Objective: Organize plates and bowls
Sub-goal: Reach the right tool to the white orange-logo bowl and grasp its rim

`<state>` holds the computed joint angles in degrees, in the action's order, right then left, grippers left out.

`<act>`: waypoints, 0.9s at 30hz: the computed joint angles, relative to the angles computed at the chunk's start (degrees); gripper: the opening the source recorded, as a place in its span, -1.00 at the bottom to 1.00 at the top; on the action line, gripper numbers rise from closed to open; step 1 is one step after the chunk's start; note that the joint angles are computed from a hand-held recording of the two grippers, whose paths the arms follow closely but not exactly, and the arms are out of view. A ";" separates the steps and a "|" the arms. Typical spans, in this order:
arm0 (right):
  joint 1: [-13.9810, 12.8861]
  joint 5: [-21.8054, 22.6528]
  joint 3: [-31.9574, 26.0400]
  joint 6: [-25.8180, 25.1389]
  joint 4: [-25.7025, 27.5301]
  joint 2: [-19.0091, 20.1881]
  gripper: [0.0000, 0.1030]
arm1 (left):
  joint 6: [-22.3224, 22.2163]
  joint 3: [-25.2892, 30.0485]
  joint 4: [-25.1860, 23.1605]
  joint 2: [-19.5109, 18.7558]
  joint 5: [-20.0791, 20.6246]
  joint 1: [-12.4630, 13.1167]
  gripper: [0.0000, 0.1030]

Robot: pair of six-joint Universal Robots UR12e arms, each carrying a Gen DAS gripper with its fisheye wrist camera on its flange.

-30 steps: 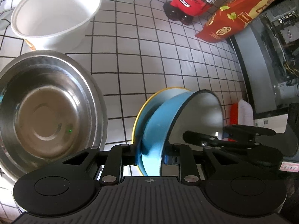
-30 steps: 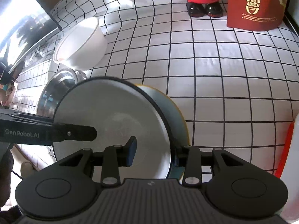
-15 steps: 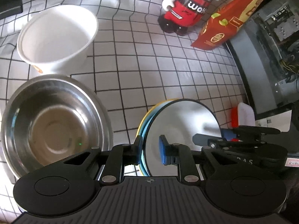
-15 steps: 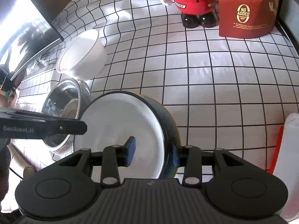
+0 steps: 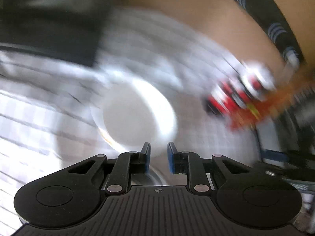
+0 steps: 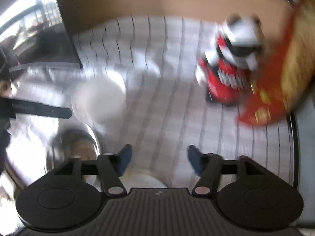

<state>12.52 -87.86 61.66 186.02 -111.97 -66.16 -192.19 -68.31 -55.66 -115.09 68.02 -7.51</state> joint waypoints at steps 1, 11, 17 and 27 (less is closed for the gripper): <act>0.38 -0.16 -2.24 -2.10 -0.54 1.64 0.51 | -1.27 1.12 -0.58 -0.69 3.19 0.19 -0.58; 2.64 -0.07 -18.46 -7.69 9.62 14.00 0.51 | -7.05 5.34 -4.08 -5.66 5.03 1.33 -0.57; 1.61 3.78 -22.31 -2.58 9.79 19.26 0.34 | -10.55 7.40 -3.79 -8.27 4.76 1.13 -0.54; -1.02 14.98 -15.87 1.19 8.01 16.11 -0.50 | -9.79 7.80 -5.26 -9.04 -1.37 0.31 -0.56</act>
<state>11.50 -72.88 45.79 187.21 -103.96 -50.05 -201.98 -60.51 -60.91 -124.13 66.65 -7.19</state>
